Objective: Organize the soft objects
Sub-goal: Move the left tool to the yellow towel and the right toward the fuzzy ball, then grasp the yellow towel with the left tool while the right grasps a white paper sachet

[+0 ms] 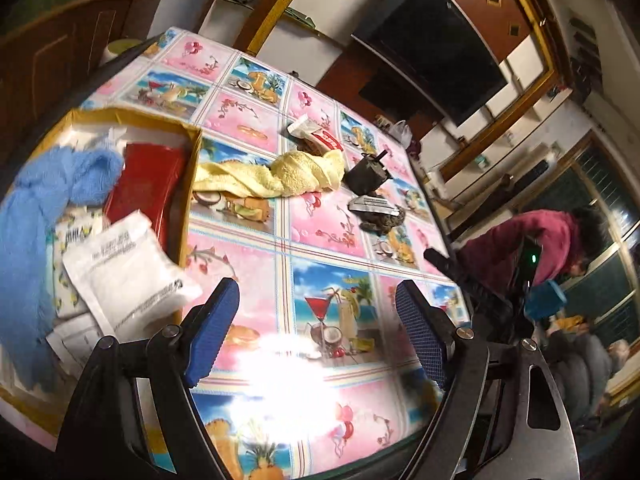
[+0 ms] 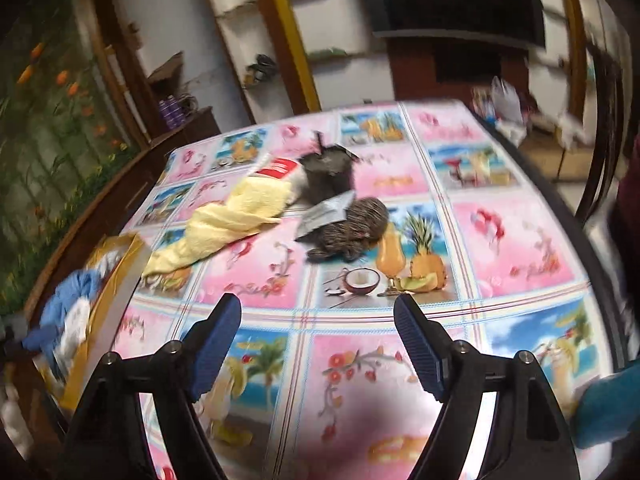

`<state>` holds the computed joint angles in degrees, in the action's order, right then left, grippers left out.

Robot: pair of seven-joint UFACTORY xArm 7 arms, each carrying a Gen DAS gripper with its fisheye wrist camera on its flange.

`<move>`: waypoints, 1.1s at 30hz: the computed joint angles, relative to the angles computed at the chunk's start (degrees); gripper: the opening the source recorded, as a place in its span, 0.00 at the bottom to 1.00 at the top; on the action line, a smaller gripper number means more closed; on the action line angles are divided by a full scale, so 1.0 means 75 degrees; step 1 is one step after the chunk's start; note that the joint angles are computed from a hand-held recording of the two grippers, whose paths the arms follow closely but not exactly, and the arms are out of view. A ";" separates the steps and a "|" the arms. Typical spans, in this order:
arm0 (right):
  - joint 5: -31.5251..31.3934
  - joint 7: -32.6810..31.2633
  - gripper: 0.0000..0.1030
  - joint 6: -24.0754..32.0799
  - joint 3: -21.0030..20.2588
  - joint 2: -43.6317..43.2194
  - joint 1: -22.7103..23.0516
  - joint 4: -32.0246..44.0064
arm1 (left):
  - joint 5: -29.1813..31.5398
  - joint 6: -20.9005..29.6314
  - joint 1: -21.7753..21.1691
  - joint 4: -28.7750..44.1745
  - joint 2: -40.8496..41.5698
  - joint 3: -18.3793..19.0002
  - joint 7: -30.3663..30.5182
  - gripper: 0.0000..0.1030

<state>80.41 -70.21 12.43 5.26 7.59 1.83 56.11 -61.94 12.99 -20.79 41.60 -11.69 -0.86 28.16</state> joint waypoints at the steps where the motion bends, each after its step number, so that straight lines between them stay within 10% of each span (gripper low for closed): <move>1: -0.0181 0.0400 0.77 0.0204 -0.0087 0.0320 -0.0073 0.0320 | 0.0720 -0.0087 0.0171 0.0076 0.0080 -0.0230 -0.0626 0.79; 9: -0.1264 0.2092 0.74 0.0518 0.0322 0.2068 -0.0714 0.2215 | 0.5119 0.0328 0.0962 0.1490 0.1343 -0.0668 -0.4145 0.79; 12: -0.1369 0.2287 0.44 0.1322 0.0578 0.2435 -0.1221 0.2603 | 0.7203 0.0482 0.1043 0.2438 0.2230 -0.0591 -0.5467 0.79; 14: -0.1623 0.2434 0.41 0.1992 0.0658 0.2516 -0.1498 0.2698 | 0.8384 0.0658 0.0893 0.3162 0.2890 -0.0383 -0.6194 0.79; 18: -0.2426 0.2757 0.37 0.2848 0.0556 0.2230 -0.1597 0.2434 | 0.8936 0.1550 0.0801 0.5150 0.4631 -0.0344 -0.6138 0.79; 29: -0.1269 0.2445 0.41 0.2478 0.0462 0.2159 -0.1864 0.2420 | 1.0000 0.3288 -0.0088 0.8877 0.7731 0.0299 -0.5965 0.81; 33: -0.1177 0.2672 0.41 0.2569 0.0387 0.2277 -0.1923 0.2544 | 0.9476 0.3287 0.0210 0.8499 0.7425 -0.0009 -0.5975 0.47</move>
<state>71.59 -50.17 31.70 8.16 24.66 -12.60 75.19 9.13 37.64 -19.21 105.34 44.00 -0.93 -16.66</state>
